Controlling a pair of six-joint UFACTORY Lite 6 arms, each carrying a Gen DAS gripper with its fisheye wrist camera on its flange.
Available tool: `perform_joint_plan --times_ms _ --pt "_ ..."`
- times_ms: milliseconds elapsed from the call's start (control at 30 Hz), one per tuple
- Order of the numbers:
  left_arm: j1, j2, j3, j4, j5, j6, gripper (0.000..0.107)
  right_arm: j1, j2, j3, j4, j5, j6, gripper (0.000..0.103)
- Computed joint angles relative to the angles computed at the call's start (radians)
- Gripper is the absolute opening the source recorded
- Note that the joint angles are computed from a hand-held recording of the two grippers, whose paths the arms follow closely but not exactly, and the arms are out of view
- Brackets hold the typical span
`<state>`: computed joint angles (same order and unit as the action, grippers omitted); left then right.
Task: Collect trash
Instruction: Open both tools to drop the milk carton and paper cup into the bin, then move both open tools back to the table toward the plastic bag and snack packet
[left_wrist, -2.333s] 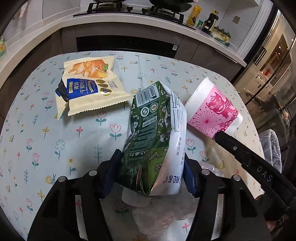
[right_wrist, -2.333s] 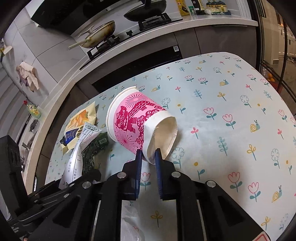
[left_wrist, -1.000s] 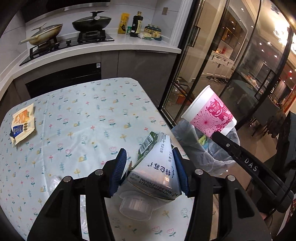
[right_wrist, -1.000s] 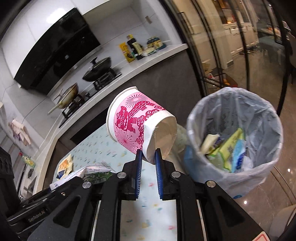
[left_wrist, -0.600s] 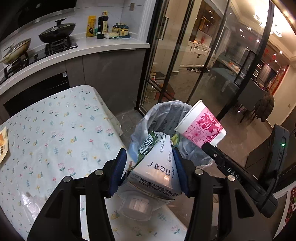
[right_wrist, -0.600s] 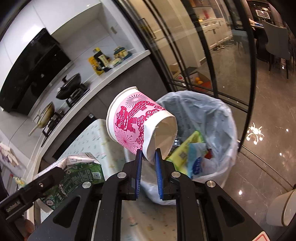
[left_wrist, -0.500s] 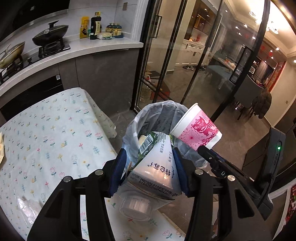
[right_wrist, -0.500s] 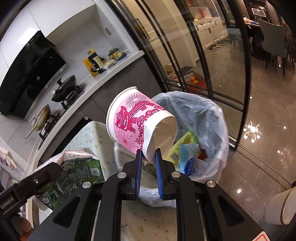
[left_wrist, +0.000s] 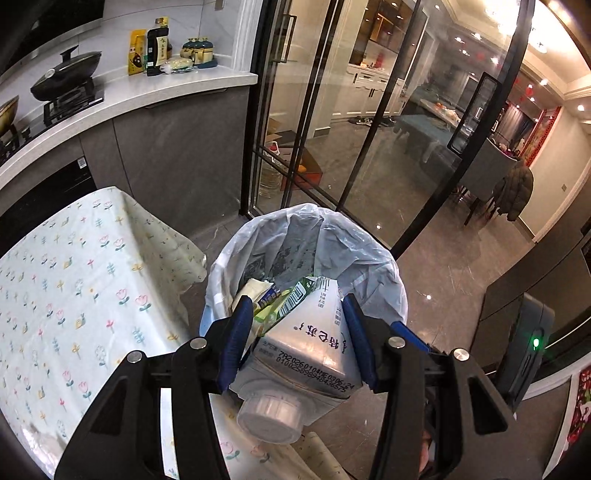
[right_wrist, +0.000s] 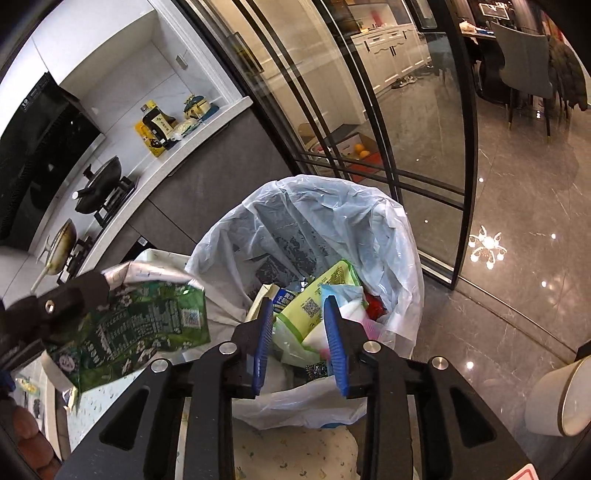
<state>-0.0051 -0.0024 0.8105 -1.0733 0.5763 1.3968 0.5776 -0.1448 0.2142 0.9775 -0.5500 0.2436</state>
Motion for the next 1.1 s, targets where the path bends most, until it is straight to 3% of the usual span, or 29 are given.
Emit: perform_joint_plan --times_ms 100,200,433,733,1100 --pt "-0.027 0.035 0.031 -0.003 0.007 -0.026 0.049 0.006 -0.004 -0.006 0.006 -0.002 0.009 0.030" --pt "-0.042 0.045 0.042 -0.004 -0.017 -0.048 0.062 0.029 -0.016 -0.006 0.048 -0.003 -0.017 0.031" --pt "0.034 0.021 0.019 -0.010 0.005 -0.036 0.067 0.102 -0.046 0.024 0.186 -0.015 -0.137 0.035" --pt "0.280 -0.031 0.002 0.012 0.084 0.034 0.070 0.279 -0.003 0.175 0.422 -0.056 -0.365 0.036" --pt "0.675 0.077 0.151 0.058 0.247 0.153 0.070 0.512 0.222 0.537 0.667 -0.135 -0.651 0.043"
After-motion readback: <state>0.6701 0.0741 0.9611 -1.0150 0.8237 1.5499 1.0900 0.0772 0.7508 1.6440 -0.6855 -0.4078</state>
